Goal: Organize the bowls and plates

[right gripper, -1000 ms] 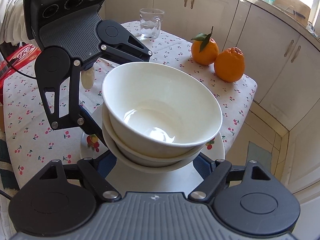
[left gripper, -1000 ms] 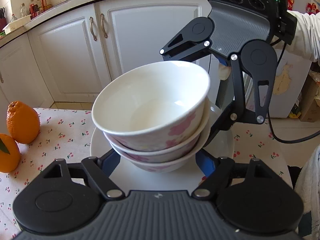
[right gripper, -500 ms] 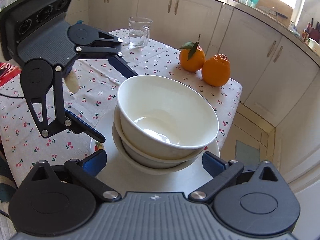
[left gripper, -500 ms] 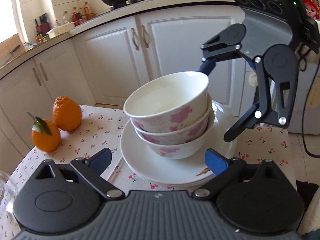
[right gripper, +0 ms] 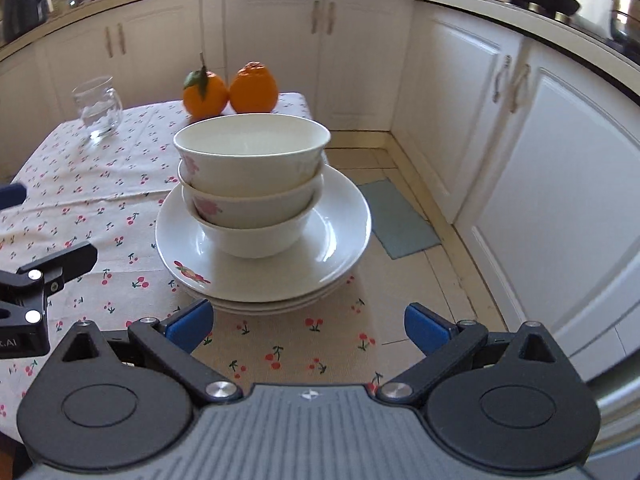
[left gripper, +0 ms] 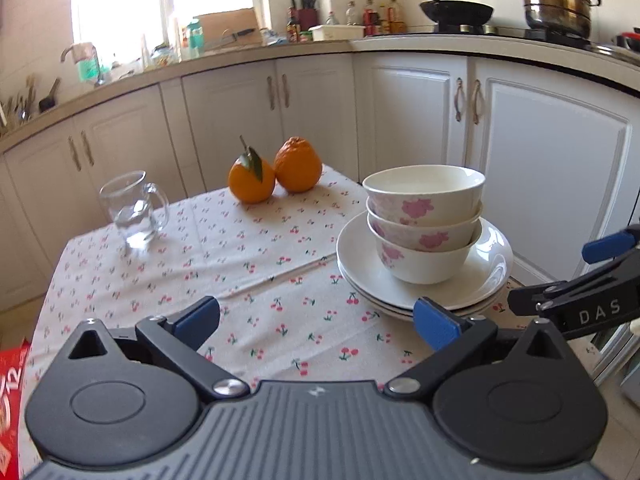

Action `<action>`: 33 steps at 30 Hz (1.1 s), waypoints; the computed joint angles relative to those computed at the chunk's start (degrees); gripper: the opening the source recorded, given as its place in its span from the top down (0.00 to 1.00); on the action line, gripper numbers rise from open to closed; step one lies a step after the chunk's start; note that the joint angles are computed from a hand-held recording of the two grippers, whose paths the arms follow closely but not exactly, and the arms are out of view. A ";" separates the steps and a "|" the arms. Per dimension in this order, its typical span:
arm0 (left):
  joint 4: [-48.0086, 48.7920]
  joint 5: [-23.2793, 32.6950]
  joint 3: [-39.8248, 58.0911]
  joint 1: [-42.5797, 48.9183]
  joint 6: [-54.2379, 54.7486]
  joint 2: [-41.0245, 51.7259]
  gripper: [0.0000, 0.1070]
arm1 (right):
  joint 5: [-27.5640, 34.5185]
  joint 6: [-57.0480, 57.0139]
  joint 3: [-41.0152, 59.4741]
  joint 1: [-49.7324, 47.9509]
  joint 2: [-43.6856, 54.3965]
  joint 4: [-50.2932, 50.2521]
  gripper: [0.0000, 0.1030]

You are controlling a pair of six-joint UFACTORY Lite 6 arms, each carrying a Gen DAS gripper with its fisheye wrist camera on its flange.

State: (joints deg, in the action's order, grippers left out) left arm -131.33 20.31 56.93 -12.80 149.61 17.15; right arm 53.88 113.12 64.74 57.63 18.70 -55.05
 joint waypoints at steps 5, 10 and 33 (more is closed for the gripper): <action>0.17 -2.36 -6.78 0.34 -4.09 -8.86 0.04 | 8.93 7.18 3.83 7.37 0.59 2.09 0.00; -5.70 -4.14 -11.46 0.18 -1.20 -16.66 0.04 | 19.54 4.87 10.71 12.42 3.17 2.12 0.00; -13.98 -5.31 -16.67 0.16 4.12 -24.71 0.04 | 29.45 4.66 17.92 18.27 6.62 -1.79 0.00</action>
State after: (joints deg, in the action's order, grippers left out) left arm -145.31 15.00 40.26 -12.64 153.72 -7.57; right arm 83.33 117.78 82.66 75.90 25.32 -56.85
